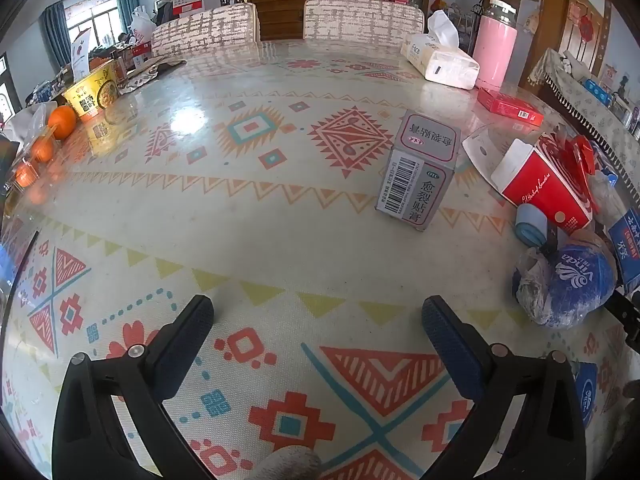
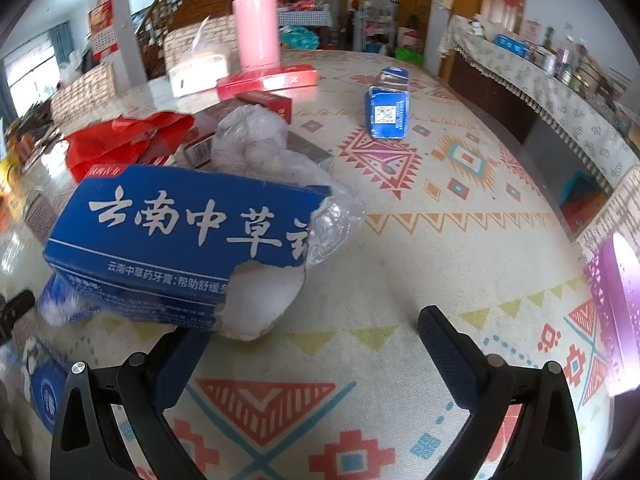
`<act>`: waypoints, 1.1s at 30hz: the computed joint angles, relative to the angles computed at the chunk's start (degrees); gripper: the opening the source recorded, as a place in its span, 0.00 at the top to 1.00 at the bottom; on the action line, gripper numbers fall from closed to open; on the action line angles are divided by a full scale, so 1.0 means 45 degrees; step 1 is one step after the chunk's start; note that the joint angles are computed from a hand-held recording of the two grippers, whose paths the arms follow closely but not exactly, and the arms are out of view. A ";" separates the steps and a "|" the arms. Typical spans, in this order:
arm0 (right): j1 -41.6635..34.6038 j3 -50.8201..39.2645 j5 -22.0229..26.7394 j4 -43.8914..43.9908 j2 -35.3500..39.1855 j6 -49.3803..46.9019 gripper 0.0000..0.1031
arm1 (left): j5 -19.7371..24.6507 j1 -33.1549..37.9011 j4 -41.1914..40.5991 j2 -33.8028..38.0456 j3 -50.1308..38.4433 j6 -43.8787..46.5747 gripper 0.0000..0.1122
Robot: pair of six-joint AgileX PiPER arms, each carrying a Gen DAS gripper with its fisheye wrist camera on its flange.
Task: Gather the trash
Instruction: 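Move both tools toward the trash pile on the table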
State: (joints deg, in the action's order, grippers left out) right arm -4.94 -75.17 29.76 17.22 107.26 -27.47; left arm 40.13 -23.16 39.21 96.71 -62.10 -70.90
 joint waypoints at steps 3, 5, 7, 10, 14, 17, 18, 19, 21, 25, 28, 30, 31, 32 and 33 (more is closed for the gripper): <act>-0.0134 -0.0434 0.0778 0.0219 0.0152 -0.0618 0.00 | 0.0109 0.0118 -0.0486 0.0053 -0.0199 0.0556 0.08; -0.0475 -0.0498 0.1334 0.1002 0.0076 -0.1819 0.00 | 0.0090 0.0254 -0.0964 0.0021 -0.0273 0.1227 0.08; -0.0701 -0.0549 0.1787 0.1182 0.0016 -0.2467 0.00 | 0.0091 0.0187 -0.0960 -0.0088 -0.0152 0.1288 0.08; -0.0858 -0.0157 0.1920 0.1426 -0.0310 -0.3153 0.00 | 0.0062 0.0004 -0.0819 -0.0293 0.0112 0.1067 0.08; -0.1303 0.1063 0.1644 0.1999 -0.1115 -0.4260 0.00 | 0.0183 -0.0577 0.0522 -0.1003 0.0940 -0.0564 0.08; -0.1706 0.1968 0.1640 0.2306 -0.1866 -0.4911 0.01 | 0.1466 -0.1977 0.2419 -0.2023 0.1629 -0.2708 0.08; -0.1923 0.2391 0.1532 0.2621 -0.2212 -0.5322 0.01 | 0.1796 -0.2334 0.2676 -0.2287 0.1727 -0.3041 0.08; -0.1905 0.2561 0.1376 0.2765 -0.2315 -0.5433 0.01 | 0.2178 -0.2769 0.2937 -0.2623 0.1878 -0.3430 0.08; -0.2390 0.3245 0.1297 0.3647 -0.2952 -0.6376 0.01 | 0.3140 -0.3713 0.3248 -0.3150 0.2036 -0.4109 0.08; -0.3555 0.4309 0.1676 0.6099 -0.4108 -0.8400 0.01 | 0.4606 -0.5206 0.3532 -0.3458 0.1863 -0.4633 0.08; -0.4382 0.5229 0.1938 0.8052 -0.4920 -0.9968 0.01 | 0.5155 -0.5872 0.3319 -0.3339 0.1553 -0.4360 0.08; -0.4490 0.5631 0.1947 0.8413 -0.5338 -1.0223 0.01 | 0.5367 -0.6134 0.3169 -0.3203 0.1437 -0.4249 0.08; -0.4498 0.5708 0.1864 0.8473 -0.5362 -1.0336 0.01 | 0.5394 -0.6230 0.3162 -0.3169 0.1443 -0.4248 0.08; -0.4481 0.5865 0.1773 0.8476 -0.5518 -1.0348 0.01 | 0.5314 -0.6221 0.3150 -0.3135 0.1501 -0.4252 0.08; -0.4518 0.5918 0.1809 0.8468 -0.5554 -1.0363 0.01 | 0.5324 -0.6271 0.3073 -0.3125 0.1542 -0.4245 0.08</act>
State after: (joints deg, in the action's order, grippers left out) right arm -25.27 -48.54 37.90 55.33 82.27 -74.11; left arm 64.09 -51.38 53.04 82.65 -55.16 -90.00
